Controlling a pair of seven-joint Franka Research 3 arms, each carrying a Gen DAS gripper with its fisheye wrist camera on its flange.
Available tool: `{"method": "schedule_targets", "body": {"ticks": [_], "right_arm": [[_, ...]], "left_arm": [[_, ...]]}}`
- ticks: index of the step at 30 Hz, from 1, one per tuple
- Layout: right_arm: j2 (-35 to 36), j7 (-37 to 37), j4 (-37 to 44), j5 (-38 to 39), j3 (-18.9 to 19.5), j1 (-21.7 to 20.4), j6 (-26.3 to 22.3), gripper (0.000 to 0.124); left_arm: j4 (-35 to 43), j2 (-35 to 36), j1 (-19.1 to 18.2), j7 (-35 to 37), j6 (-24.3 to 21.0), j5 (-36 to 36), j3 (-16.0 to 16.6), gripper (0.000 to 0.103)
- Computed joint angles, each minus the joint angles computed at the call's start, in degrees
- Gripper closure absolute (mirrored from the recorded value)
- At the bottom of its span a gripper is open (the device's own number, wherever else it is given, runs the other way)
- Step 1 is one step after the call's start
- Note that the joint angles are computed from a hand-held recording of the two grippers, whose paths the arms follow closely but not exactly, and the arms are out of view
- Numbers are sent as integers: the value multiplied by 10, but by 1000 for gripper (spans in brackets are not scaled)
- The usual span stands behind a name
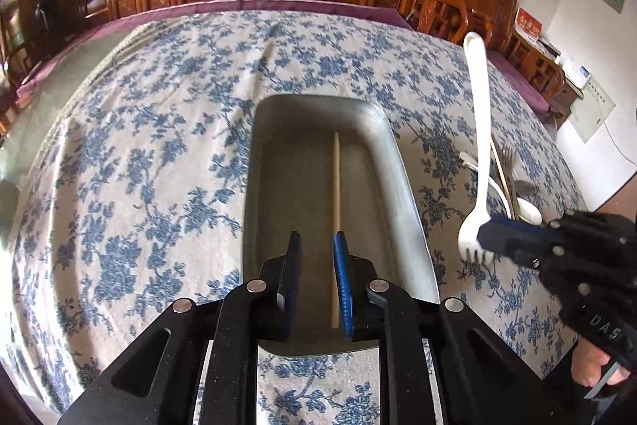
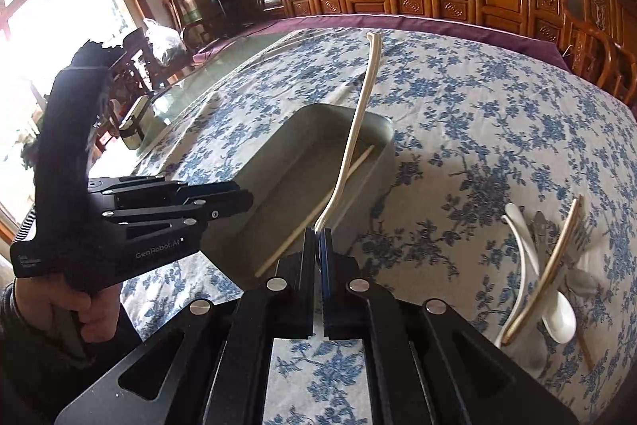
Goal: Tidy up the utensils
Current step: 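Carry the chopstick and fork over the grey tray while both tools open to drop them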
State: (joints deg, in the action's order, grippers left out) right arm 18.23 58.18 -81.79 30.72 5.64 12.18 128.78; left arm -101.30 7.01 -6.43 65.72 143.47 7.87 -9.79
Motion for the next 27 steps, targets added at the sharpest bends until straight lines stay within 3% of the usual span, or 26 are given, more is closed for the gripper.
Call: {"method": "schedule_targets", "body": {"ticks": [11, 17, 27], "right_arm": [[47, 40, 59, -2, 12, 17, -44, 120], [66, 73, 77, -22, 9, 28, -51, 120], [59, 72, 64, -44, 8, 30, -26, 114]], "left_arm": [[-22, -25, 14, -45, 20, 40, 15, 88], [-30, -32, 23, -46, 32, 24, 16, 88], [-32, -36, 24, -58, 36, 28, 15, 82]]}}
